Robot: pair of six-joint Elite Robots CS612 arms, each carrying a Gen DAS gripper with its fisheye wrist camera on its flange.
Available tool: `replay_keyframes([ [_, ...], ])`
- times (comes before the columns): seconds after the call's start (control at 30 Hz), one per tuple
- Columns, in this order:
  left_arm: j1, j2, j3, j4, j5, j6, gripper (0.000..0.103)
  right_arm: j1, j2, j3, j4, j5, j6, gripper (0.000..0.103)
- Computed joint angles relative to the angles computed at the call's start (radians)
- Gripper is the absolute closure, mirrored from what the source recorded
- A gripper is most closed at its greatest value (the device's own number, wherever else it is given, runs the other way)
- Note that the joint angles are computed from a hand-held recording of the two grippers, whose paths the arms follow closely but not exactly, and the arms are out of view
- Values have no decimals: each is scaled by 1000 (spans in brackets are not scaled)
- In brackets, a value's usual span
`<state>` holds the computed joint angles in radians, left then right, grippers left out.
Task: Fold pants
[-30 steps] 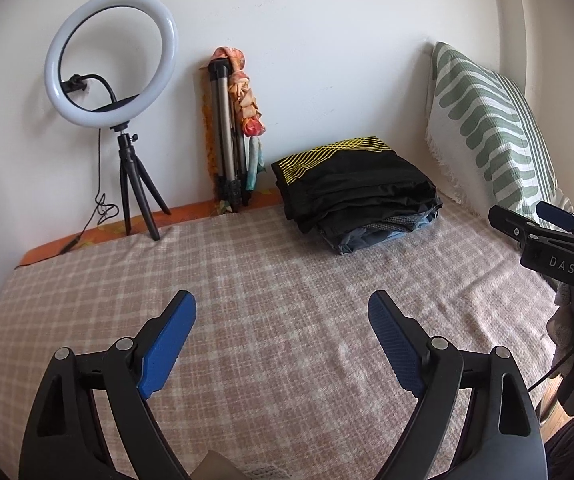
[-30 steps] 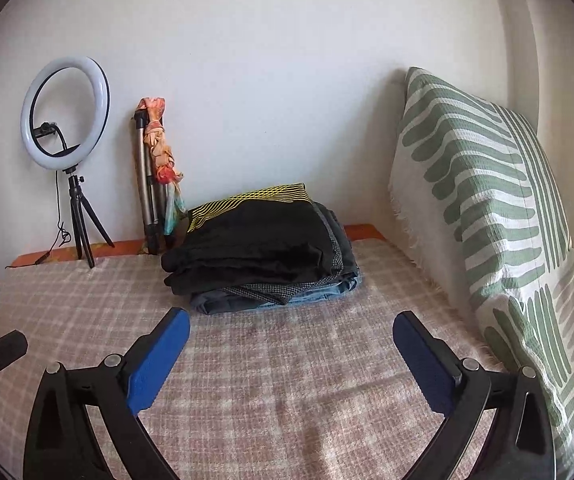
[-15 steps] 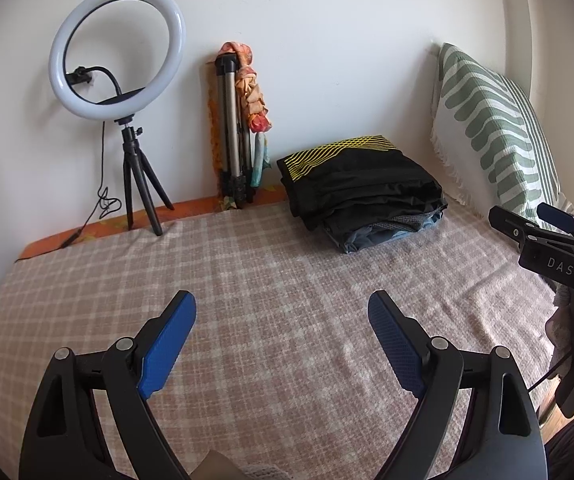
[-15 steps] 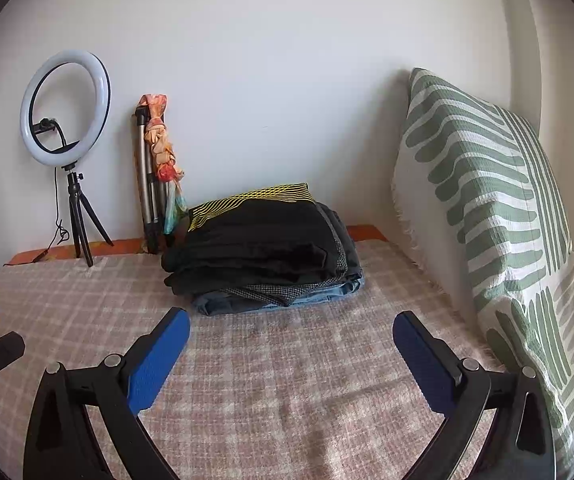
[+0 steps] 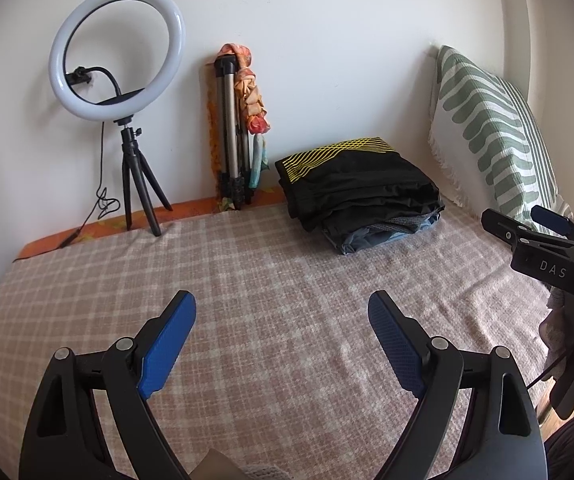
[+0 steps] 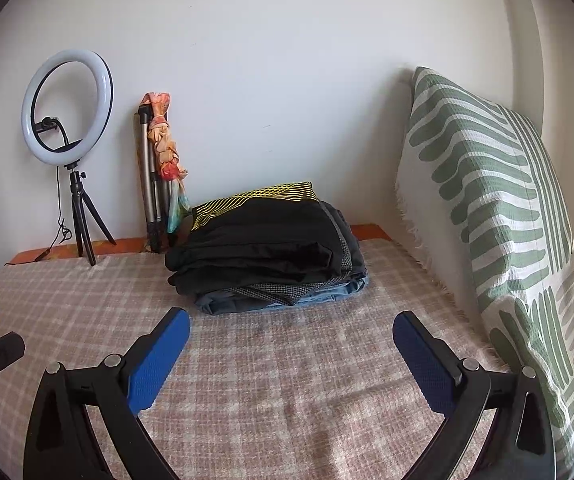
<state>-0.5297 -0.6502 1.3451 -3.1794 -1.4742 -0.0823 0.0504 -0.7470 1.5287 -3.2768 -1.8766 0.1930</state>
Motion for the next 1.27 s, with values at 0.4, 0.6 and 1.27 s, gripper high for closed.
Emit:
replay_keyframes([
  [0.4, 0, -1, 2, -5, -4, 9, 15, 0, 1, -1, -1, 1, 3, 0],
  [0.6, 0, -2, 3, -8, -10, 4, 15, 0, 1, -1, -1, 1, 3, 0],
  [1.27, -1, -5, 11, -21, -20, 4, 15, 3, 2, -3, 5, 0, 6, 0],
])
